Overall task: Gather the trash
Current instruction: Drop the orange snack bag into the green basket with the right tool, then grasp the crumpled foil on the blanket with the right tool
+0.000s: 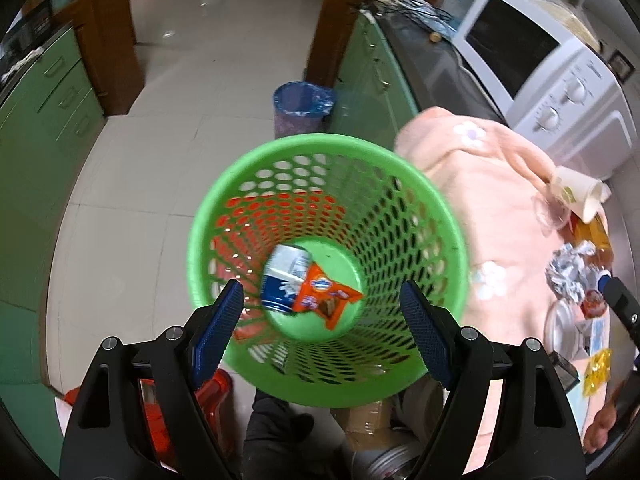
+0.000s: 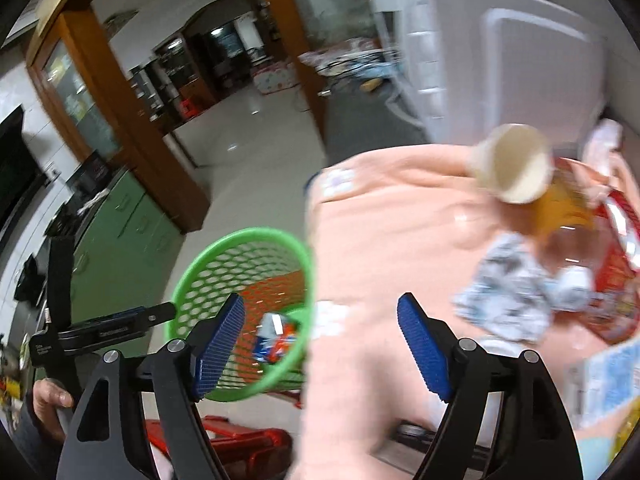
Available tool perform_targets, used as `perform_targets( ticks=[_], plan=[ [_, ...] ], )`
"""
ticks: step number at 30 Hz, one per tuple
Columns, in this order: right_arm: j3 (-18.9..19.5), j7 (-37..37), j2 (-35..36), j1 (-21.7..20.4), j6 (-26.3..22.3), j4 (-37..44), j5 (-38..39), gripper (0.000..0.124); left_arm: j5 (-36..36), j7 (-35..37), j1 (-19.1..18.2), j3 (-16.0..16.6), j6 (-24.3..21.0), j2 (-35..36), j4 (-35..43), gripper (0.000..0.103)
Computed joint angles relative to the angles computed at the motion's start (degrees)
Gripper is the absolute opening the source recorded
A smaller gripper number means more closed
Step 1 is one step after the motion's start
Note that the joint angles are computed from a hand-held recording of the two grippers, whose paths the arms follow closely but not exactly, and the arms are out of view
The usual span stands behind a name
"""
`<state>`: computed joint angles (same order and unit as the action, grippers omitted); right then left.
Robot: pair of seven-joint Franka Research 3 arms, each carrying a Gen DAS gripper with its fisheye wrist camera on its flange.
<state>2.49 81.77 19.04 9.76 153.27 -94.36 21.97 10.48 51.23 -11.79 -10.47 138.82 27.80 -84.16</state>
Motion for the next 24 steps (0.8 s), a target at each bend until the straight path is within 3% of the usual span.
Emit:
perform_targets(
  ticks=[11, 20, 24],
  plan=[
    [-4.3, 10.0, -1.6, -2.3, 1.7, -5.9, -3.5, 0.076, -0.5, 2.3, -1.5, -0.7, -2.0, 3.0, 4.7, 0.079],
    [-3.9, 14.0, 5.3, -4.8, -1.2, 1.7, -3.0, 0.076, -1.3, 3.6, -2.0, -1.0, -3.3, 4.5, 6.3, 0.079],
    [-5.1, 16.5, 8.2, -3.8, -1.4, 5.2, -5.7, 0.076, -1.5, 4.1, -2.1, -1.0, -3.6, 4.7, 6.7, 0.079]
  ],
)
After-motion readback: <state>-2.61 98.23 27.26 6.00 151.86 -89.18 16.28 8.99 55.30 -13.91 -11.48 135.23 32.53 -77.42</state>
